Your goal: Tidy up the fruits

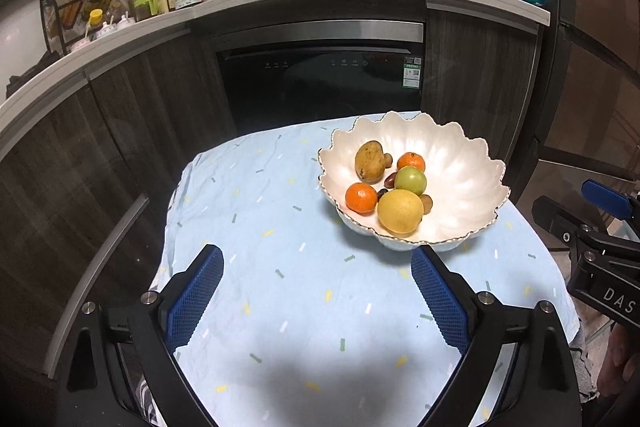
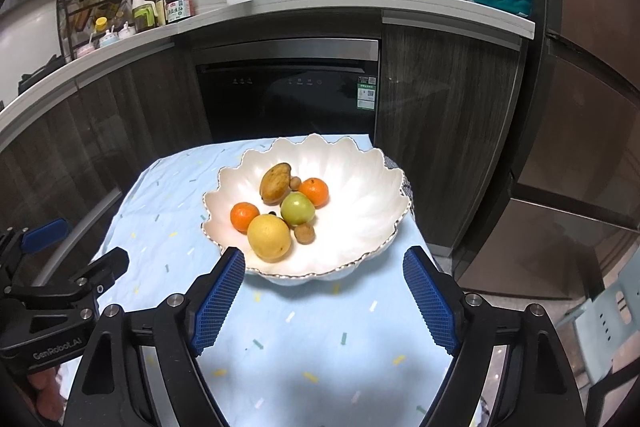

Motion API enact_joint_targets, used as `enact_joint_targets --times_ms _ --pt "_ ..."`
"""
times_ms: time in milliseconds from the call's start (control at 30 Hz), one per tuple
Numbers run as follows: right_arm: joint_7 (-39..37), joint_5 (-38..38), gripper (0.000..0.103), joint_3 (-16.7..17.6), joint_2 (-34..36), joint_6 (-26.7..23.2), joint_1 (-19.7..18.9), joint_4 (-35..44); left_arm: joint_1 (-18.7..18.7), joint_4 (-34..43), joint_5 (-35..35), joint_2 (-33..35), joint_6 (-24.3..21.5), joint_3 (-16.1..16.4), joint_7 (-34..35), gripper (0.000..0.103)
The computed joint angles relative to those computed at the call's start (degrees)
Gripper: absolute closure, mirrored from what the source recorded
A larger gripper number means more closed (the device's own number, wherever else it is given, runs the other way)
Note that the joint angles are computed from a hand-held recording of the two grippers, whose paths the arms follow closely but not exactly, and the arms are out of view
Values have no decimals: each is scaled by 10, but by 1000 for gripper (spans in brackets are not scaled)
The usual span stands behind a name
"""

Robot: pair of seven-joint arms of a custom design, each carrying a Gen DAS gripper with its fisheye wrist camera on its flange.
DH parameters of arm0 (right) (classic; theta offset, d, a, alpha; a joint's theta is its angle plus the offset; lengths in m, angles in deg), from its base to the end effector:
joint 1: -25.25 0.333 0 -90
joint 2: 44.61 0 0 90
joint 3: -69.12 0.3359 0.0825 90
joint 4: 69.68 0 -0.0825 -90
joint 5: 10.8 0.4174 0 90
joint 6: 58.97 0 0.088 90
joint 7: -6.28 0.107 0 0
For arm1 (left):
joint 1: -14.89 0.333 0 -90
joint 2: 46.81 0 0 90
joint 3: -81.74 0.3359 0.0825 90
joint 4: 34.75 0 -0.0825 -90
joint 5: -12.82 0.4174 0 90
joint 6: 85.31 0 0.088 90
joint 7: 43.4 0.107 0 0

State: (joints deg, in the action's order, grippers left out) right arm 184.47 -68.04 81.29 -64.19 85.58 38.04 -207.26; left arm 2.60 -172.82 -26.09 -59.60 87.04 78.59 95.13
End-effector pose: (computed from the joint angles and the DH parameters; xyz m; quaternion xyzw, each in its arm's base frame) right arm 0.4461 0.2222 0.4892 -0.5057 0.7470 -0.3450 0.2594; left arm 0.5164 -0.0962 0.4838 -0.4709 0.7793 -0.3269 0.2530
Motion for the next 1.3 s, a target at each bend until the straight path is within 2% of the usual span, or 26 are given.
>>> enact_joint_targets --times_ms 200,633,967,1300 --pt "18 -14 16 9 -12 -5 1 -11 4 -23 10 -19 6 1 -9 5" --pt "45 -41 15 17 -27 3 5 -29 12 -53 54 -43 12 5 -60 5" --pt "52 -42 15 19 -34 4 6 -38 -5 -64 60 -54 15 21 -59 5" --pt "53 -43 15 21 -38 1 7 -40 -5 -62 55 -54 4 25 -51 5"
